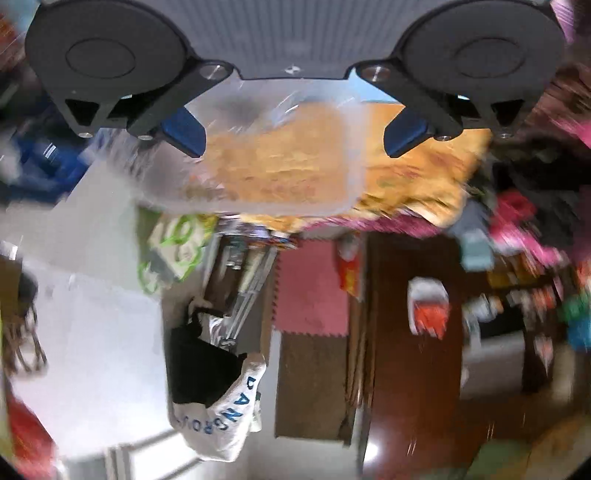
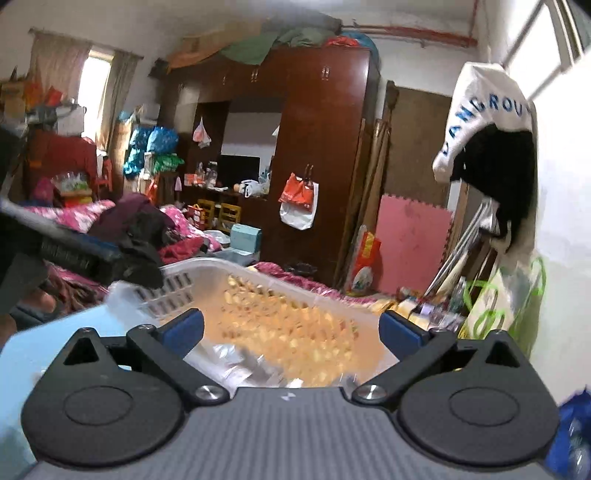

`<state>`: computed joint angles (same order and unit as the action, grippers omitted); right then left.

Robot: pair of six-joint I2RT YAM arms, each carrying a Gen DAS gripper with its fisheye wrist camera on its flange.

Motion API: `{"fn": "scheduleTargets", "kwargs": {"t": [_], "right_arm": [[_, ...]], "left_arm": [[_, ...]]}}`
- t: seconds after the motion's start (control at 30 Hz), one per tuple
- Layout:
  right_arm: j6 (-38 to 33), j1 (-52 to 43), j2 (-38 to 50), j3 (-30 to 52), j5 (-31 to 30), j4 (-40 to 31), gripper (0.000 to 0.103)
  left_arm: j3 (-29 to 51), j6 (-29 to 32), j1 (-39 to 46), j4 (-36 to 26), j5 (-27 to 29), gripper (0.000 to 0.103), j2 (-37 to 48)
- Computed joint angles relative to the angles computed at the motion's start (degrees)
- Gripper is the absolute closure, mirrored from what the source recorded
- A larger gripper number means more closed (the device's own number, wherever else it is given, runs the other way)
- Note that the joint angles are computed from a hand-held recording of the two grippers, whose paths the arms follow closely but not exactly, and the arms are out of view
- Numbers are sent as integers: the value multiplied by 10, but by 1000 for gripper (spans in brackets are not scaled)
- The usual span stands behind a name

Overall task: Organize objects
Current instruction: 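Carry both white boxes to the basket and release them, then grasp the red-and-white box with the right tool while the left tool grasps a white tube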

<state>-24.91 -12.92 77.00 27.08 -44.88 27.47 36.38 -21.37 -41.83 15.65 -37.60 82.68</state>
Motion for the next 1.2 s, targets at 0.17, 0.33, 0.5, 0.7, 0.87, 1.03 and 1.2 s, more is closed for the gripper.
{"fn": "scheduleTargets", "kwargs": {"t": [0.17,0.33,0.5,0.7,0.87,1.03,1.2], "right_arm": [[-94,-138,-25,-45,-137,-131,0],[-297,-269,99,-8,-238,-342,0],[-265,-256,122,-30,-193,-275,0],[-322,-266,124,-54,-191,-255,28],[-354,-255,144,-44,-162,-281,43],[-343,-239,136,-80,-149,-225,38],[-291,-225,131,-109,-124,-137,38]], "left_arm": [[-145,-68,-142,-13,-162,0,-80],[-228,-201,-223,-56,-190,0,-109],[-250,-214,-250,-4,-175,3,-78],[-218,-207,-288,38,-201,3,-24],[-162,-224,-265,13,-174,7,57],[-160,-228,-258,39,-169,7,81],[-163,-236,-249,45,-161,7,83]]}}
